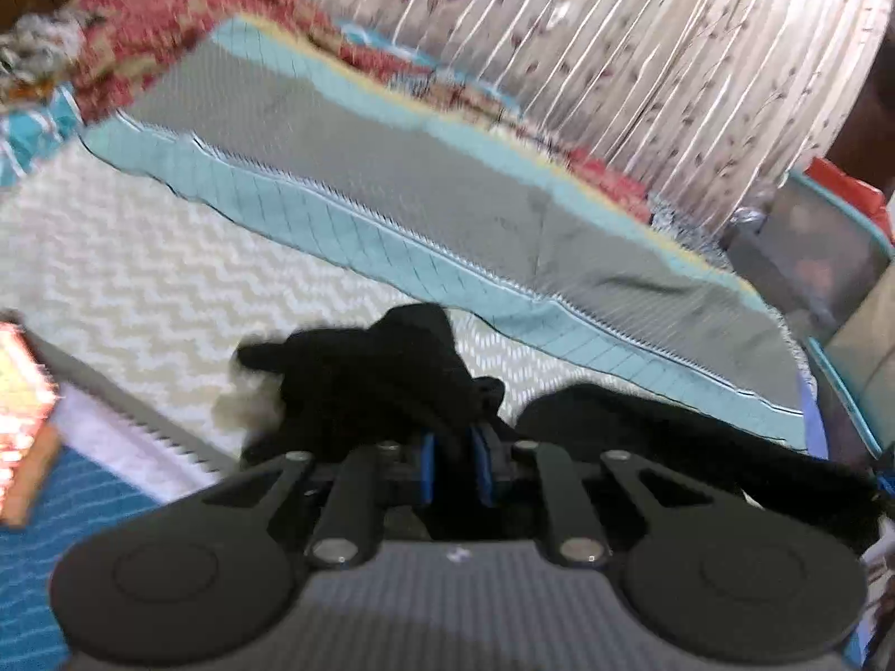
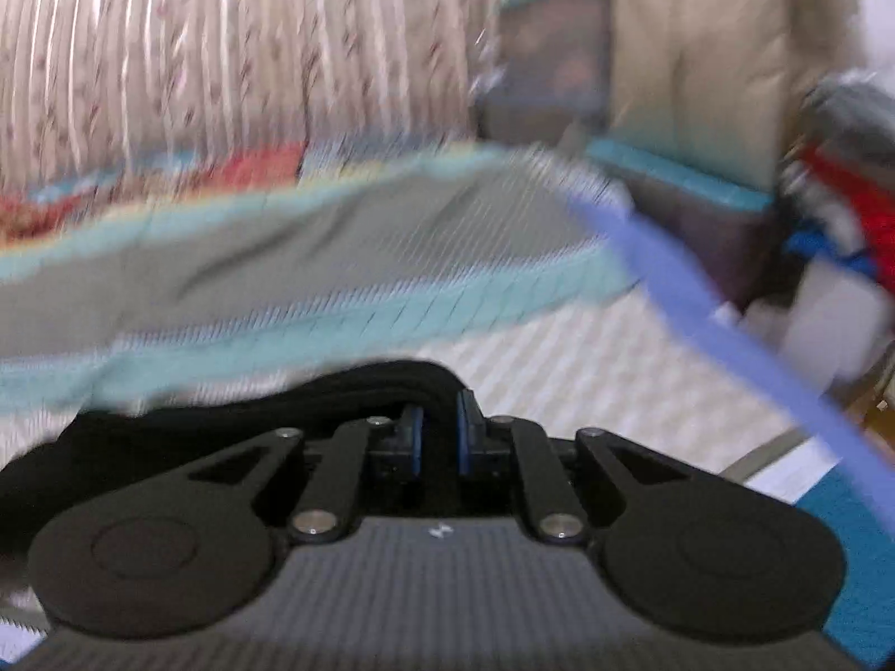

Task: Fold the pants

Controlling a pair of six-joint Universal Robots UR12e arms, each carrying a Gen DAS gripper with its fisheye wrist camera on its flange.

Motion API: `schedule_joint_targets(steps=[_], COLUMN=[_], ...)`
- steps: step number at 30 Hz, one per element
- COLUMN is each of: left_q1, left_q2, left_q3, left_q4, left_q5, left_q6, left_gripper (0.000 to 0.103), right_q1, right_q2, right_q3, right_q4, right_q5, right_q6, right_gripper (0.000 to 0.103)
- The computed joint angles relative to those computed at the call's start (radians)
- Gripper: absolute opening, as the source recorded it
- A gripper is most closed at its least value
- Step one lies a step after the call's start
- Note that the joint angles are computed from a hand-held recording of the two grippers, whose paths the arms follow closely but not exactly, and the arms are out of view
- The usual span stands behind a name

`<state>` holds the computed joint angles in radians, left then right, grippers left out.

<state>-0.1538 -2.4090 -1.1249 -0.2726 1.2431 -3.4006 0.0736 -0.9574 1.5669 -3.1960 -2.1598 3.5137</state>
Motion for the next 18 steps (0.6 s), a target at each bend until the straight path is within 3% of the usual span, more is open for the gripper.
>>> schedule_joint_targets(steps=[4, 6, 9, 10, 12, 13, 15, 18], left_q1=[0.028, 0.033, 0.03, 0.032, 0.037, 0.043, 0.054, 0.057], left_q2=[0.083, 0.11, 0.134, 0.143, 0.165, 0.174, 0.181, 0.173], left_q3=[-0.139, -0.185, -0.216, -0.23, -0.271, -0.284, -0.292, -0.273], left_q4=[-0.001, -0.07, -0.198, -0.218, -0.175, -0.151, -0.101, -0.073], left_q5=[-0.05, -0.054, -0.004, 0.012, 0.059, 0.078, 0.102, 0.127], left_q6=[0.045, 0.098, 0.133, 0.127, 0.105, 0.085, 0.031, 0.026], left_gripper=[0.013, 0.019, 0.021, 0.021, 0.022, 0.023, 0.025, 0.033], right_q1=[-0.012, -0.02, -0.038, -0.039, -0.025, -0.02, -0.018, -0.021], right_q2=[-0.057, -0.089, -0.12, -0.121, -0.12, -0.122, -0.135, -0.156], right_q3=[0.078, 0.114, 0.141, 0.147, 0.176, 0.192, 0.216, 0.248], right_q4=[-0.038, 0.03, 0.219, 0.236, 0.195, 0.171, 0.168, 0.157], right_q5=[-0.084, -0.098, -0.04, -0.026, -0.082, -0.106, -0.109, -0.089], right_q6=[0.006, 0.036, 0.121, 0.13, 0.138, 0.141, 0.166, 0.234], right_gripper=[0.015, 0.018, 0.029, 0.031, 0.054, 0.058, 0.061, 0.06])
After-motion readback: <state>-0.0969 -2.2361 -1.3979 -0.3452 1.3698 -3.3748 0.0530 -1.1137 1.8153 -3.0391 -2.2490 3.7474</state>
